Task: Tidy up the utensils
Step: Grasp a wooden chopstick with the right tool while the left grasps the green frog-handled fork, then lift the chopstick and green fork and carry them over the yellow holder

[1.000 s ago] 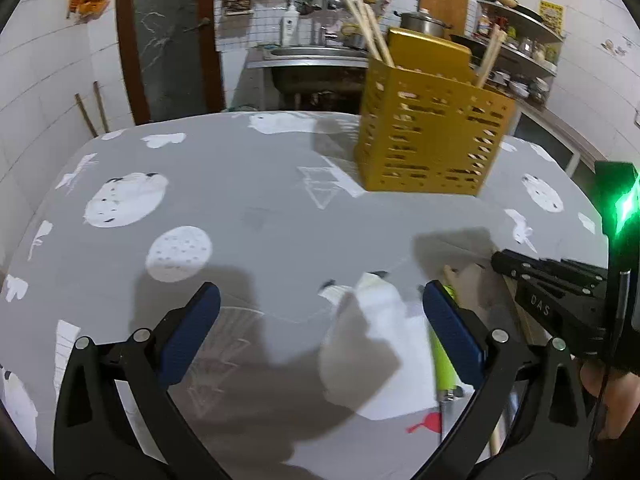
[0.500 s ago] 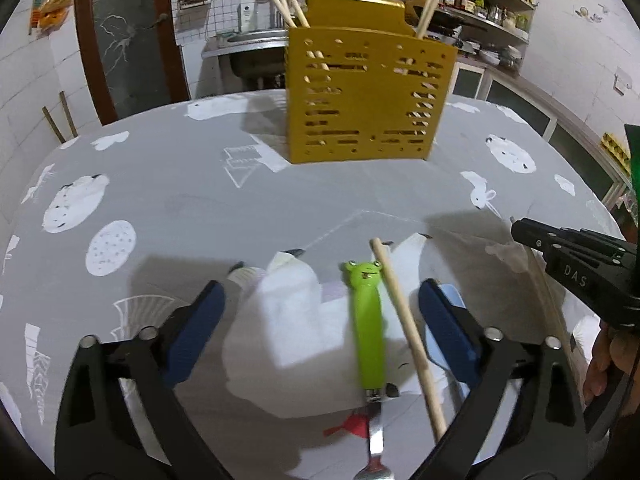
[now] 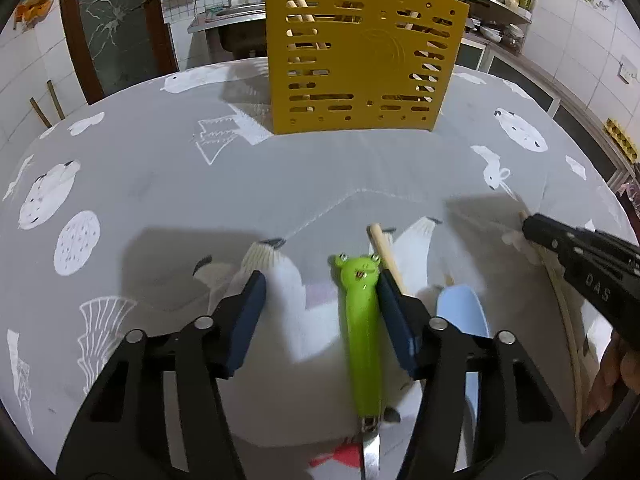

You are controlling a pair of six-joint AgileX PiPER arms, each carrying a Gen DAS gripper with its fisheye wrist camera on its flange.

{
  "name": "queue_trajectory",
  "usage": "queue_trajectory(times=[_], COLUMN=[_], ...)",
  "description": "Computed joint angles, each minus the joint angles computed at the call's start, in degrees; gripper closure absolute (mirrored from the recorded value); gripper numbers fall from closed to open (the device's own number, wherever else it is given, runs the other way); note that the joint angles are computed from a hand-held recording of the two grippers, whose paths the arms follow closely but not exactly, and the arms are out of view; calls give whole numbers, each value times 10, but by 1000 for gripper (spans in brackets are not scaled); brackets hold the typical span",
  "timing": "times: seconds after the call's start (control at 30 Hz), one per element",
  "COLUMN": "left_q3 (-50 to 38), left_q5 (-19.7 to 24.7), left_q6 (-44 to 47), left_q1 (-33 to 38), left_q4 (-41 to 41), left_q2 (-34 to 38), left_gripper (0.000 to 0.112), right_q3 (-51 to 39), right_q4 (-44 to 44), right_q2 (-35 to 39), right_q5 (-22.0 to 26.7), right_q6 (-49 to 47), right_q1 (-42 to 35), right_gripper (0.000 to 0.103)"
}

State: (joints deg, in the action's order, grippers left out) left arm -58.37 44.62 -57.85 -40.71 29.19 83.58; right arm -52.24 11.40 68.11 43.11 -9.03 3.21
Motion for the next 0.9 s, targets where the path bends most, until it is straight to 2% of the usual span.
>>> queue_trajectory(times=[0.3,0.5,0.67,0.8,0.9], left_q3=[-29,-33,-6,6,13], left_q5=[7,7,-9,11,58], left_q6=[69,70,47,-6,-73], left_q1=[20,18,19,-3,-50], left_q4=[-56,-56,-42,7,85], left_q2=[13,17,-15,-51,-88], left_gripper=[90,91,92,92,92], right_q3=[-43,-49,-30,-30,-31], right_q4=[-19,-38,-4,33,54], right_q2=[39,45,-6,-47,-81], right_q5=[38,38,33,41,42], right_q6=[17,47,20,-8,-22], right_q1=[8,20,2,-18,-25], right_gripper=[97,97,97,97,97])
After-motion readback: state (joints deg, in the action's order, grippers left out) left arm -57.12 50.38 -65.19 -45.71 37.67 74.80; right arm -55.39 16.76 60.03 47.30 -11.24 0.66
